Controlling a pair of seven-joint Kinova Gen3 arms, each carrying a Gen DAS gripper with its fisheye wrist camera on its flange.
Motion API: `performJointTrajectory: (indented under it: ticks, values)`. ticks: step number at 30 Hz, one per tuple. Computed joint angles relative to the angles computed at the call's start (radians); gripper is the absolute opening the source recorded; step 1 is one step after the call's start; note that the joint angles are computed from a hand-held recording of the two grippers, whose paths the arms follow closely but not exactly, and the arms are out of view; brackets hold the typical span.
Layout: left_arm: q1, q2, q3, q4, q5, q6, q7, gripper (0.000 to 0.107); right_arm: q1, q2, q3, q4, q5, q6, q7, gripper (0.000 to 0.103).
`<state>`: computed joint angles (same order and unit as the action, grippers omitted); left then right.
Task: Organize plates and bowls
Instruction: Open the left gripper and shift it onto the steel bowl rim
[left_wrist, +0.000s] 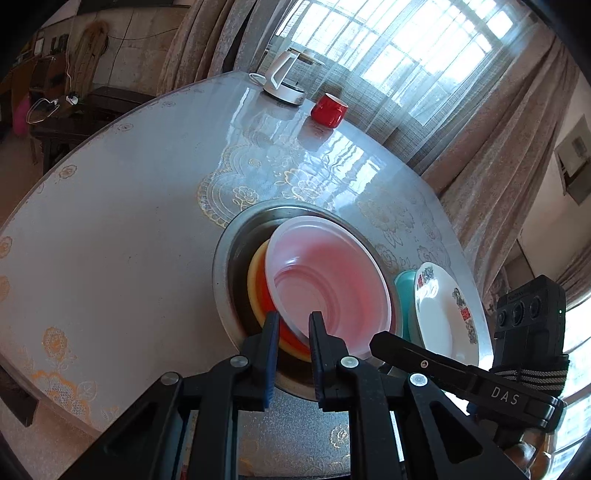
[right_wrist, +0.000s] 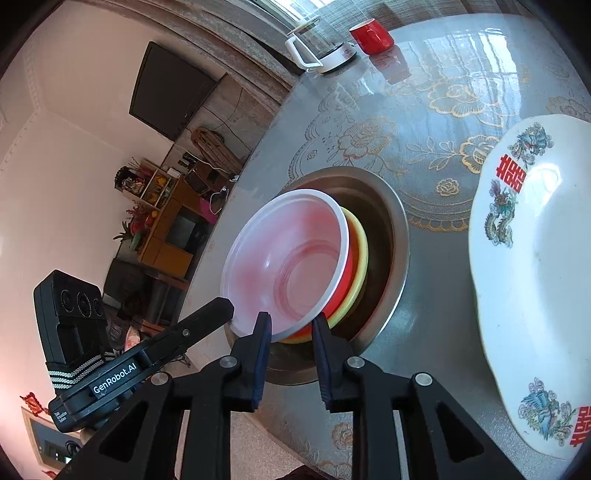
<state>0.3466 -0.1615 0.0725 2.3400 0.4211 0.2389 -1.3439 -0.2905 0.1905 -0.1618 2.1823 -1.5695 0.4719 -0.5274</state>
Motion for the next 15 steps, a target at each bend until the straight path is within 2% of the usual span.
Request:
performJointTrajectory:
  ticks: [5, 8, 12, 15]
  values:
    - [0.006, 0.027, -0.015, 0.001, 0.019, -0.002, -0.025, 0.015, -0.01, -0.015, -0.001, 0.012, -0.017, -0.029, 0.023, 0.024]
    - [-0.007, 0.024, -0.001, -0.001, 0.011, 0.003, -0.023, 0.015, -0.016, -0.025, -0.001, 0.012, 0.004, -0.04, -0.001, 0.026]
    - [0.011, 0.012, -0.028, -0.003, 0.052, 0.011, -0.077, 0.015, -0.03, -0.06, -0.01, 0.02, 0.005, -0.104, -0.011, 0.027]
    - [-0.012, 0.01, -0.005, -0.005, 0.029, 0.011, -0.057, 0.015, -0.051, -0.085, -0.016, 0.02, 0.012, -0.177, -0.017, 0.027]
